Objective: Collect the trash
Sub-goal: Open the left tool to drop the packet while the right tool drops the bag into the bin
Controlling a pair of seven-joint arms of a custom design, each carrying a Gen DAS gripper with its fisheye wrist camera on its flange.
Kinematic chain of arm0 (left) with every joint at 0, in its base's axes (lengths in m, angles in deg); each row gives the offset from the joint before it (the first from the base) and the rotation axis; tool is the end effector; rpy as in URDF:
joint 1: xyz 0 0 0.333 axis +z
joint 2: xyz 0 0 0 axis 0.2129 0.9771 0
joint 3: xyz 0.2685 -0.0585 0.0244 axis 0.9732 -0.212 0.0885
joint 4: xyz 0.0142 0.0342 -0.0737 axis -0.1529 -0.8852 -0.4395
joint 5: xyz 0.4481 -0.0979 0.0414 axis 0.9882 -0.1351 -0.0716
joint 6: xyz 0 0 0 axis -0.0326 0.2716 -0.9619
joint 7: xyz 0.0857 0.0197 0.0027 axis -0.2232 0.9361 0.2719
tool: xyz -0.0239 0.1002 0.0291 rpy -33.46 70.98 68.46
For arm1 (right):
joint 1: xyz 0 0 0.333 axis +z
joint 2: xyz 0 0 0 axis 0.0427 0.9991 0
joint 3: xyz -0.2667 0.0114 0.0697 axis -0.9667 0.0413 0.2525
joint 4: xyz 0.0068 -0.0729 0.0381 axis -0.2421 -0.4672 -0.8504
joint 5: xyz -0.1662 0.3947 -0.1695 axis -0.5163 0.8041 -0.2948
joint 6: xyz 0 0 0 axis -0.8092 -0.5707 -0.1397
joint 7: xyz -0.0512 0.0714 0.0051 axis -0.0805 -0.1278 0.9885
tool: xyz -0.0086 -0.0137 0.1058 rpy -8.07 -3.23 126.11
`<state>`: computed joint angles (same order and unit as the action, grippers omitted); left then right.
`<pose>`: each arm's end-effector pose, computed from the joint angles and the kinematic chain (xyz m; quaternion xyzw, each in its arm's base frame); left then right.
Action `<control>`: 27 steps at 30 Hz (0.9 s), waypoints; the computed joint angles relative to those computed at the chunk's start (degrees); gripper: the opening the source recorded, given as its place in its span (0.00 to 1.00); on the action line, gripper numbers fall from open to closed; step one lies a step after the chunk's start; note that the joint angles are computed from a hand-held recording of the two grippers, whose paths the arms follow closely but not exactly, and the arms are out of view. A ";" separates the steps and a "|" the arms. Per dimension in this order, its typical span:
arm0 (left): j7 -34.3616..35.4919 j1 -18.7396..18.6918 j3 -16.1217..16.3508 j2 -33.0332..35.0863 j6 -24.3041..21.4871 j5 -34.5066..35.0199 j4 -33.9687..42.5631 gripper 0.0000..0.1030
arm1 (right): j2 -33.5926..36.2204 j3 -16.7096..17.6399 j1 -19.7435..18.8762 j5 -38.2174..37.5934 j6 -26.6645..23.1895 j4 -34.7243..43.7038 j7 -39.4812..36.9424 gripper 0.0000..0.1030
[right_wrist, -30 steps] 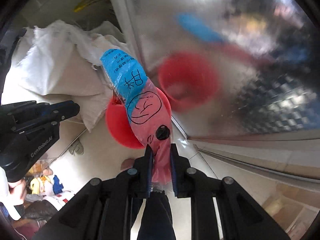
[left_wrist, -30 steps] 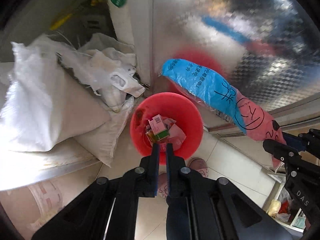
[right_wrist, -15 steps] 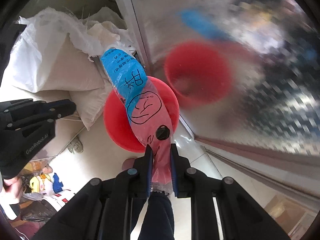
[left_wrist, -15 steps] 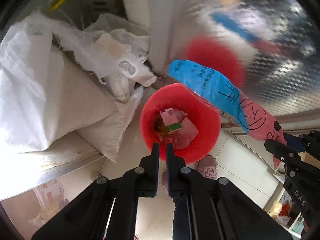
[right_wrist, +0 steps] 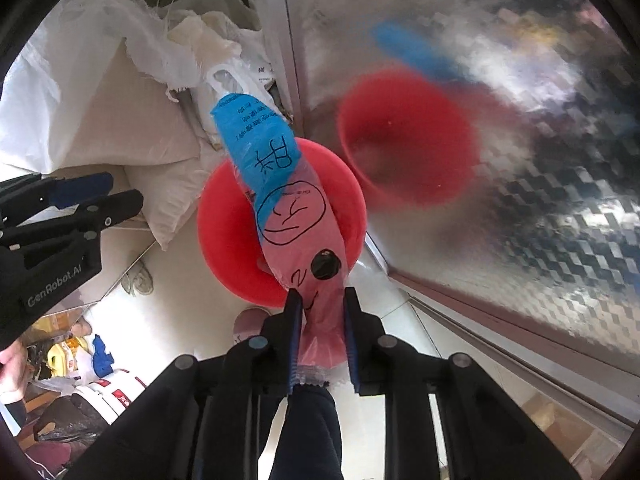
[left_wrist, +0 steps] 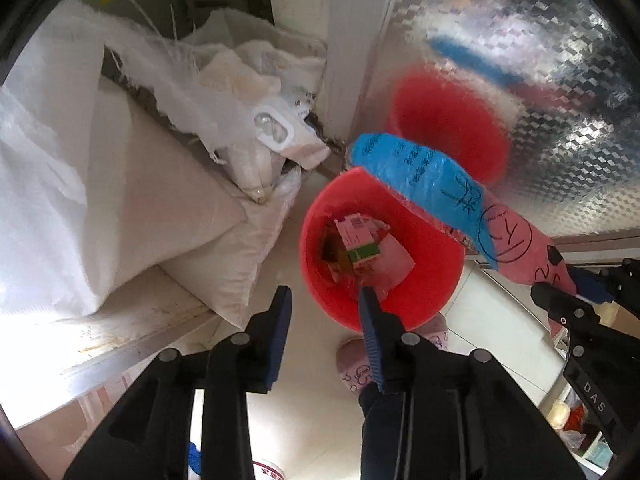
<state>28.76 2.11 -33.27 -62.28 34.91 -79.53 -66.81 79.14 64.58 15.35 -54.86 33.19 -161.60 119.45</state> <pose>0.7077 -0.2067 0.4617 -0.4507 0.8916 -0.0425 0.0063 0.6239 0.1775 0.4773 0.6167 -0.7872 0.0013 0.0012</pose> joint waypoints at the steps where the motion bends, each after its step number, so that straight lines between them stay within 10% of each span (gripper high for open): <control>1: 0.22 0.03 0.01 0.01 0.10 0.09 -0.09 0.39 | 0.42 0.10 0.16 -0.57 -0.08 0.45 0.26 0.24; 27: -2.00 4.27 -0.54 -19.66 1.92 -6.03 -13.75 0.80 | -10.84 1.71 3.64 -7.40 1.03 -2.46 8.54 0.48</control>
<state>26.77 6.39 -33.80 -81.93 36.82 -85.56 -80.56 68.31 66.30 18.99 -62.27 34.22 -164.05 127.99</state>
